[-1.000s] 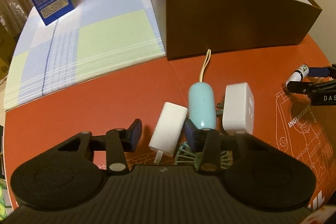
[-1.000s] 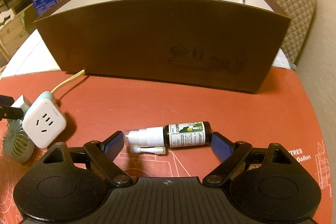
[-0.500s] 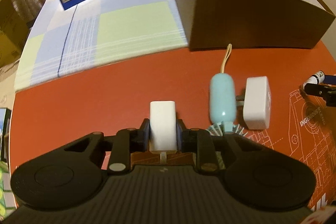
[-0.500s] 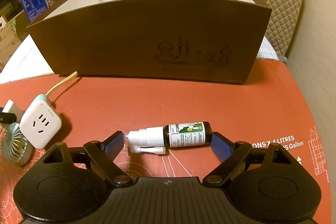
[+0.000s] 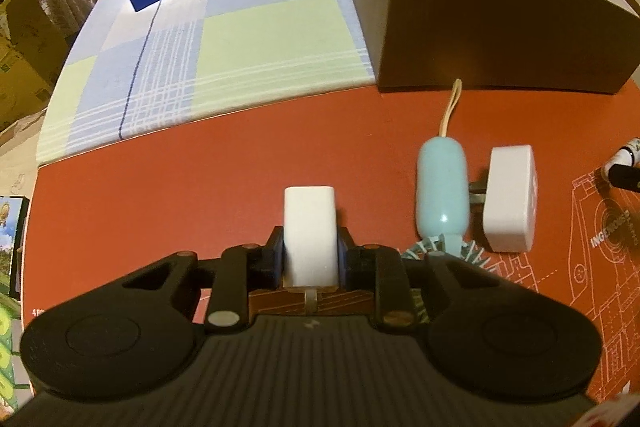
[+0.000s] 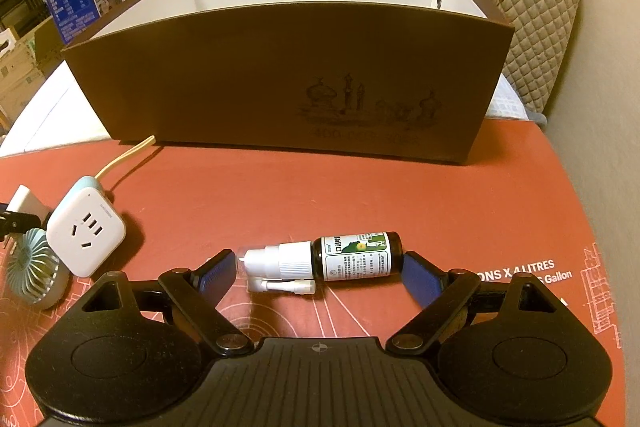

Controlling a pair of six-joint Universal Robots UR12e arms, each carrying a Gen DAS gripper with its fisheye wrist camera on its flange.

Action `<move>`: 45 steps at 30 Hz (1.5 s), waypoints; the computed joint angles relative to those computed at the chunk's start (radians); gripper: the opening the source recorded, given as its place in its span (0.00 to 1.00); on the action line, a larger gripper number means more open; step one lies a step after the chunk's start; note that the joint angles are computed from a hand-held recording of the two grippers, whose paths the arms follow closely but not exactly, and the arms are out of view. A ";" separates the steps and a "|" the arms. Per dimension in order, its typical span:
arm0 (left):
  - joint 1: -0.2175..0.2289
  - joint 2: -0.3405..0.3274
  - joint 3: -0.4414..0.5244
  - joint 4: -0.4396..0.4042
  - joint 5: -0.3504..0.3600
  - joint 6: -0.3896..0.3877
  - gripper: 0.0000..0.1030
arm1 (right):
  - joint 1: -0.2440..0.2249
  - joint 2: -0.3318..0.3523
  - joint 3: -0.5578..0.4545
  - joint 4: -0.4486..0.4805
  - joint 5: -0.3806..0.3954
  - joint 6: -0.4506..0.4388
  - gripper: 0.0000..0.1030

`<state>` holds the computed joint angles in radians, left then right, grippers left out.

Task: Organize rigid objects
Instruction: 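Lift and carry the charger and dropper bottle with both grippers over the brown box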

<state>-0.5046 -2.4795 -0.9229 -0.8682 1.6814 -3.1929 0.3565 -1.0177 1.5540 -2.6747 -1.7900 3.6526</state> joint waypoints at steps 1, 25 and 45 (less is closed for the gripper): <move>0.000 0.001 -0.001 -0.001 0.003 -0.001 0.21 | 0.000 0.000 0.000 -0.001 -0.001 0.000 0.83; -0.008 0.065 -0.055 0.096 0.018 -0.030 0.21 | 0.006 -0.018 -0.003 -0.055 0.014 -0.043 0.83; -0.038 0.010 0.107 0.125 -0.026 0.061 0.21 | -0.014 -0.057 -0.010 -0.147 0.055 -0.123 0.83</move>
<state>-0.5423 -2.4691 -0.8157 -0.7430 1.6553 -3.1321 0.3425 -1.0750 1.5443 -2.8213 -1.7345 3.5298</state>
